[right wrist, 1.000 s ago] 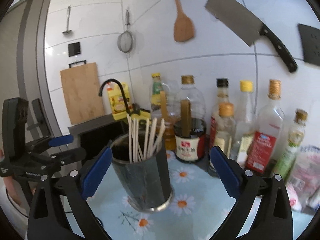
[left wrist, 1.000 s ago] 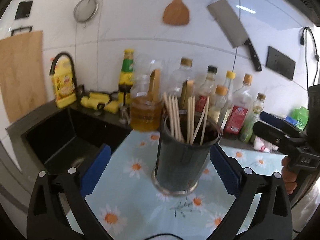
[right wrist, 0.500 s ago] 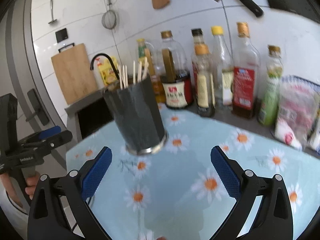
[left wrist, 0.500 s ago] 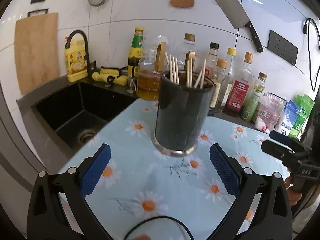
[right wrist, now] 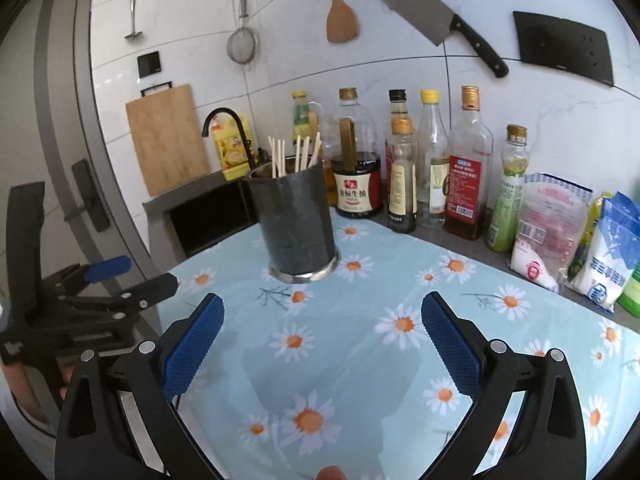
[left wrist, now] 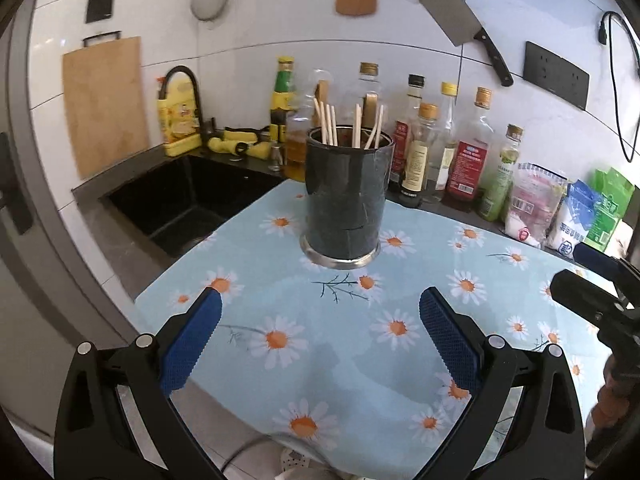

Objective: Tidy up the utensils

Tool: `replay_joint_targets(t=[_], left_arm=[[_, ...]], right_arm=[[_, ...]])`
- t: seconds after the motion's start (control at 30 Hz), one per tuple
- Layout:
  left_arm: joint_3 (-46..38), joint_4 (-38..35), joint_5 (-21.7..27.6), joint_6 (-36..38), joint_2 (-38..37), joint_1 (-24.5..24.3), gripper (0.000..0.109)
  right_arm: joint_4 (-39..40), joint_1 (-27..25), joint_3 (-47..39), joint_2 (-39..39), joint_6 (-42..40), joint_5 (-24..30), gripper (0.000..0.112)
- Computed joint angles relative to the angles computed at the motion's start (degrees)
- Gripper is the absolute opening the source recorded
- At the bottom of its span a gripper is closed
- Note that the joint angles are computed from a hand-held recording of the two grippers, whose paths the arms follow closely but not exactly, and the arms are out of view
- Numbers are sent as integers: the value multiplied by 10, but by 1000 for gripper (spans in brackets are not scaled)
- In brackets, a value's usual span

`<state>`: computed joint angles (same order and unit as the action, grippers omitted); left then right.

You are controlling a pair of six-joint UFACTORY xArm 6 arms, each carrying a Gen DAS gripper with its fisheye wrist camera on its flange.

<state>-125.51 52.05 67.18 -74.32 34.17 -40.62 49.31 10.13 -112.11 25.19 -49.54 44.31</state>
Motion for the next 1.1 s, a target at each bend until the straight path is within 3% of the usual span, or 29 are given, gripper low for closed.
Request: replay_joint_targets(t=[0.2,0.33,0.43,0.67,1.1], left_arm=[[-11,-23,36,-31,5,-25,97],[-32,-45,54,-35,18,-35,97],[-35,-62,47,-36,19,-37,97],[-149,-43,122,2,82,-57,97],[-64,-39,79,5,25,-47,97]], right_arm=[[-5,3,92,-66,-24,-35,95],[-35,-8,77,-57,9,10,95],[-56,-10,81,-59,24,11,95],[-74,-13,95,-68,38,-2,95],[-80,-2,127,-89,68,-24,95]])
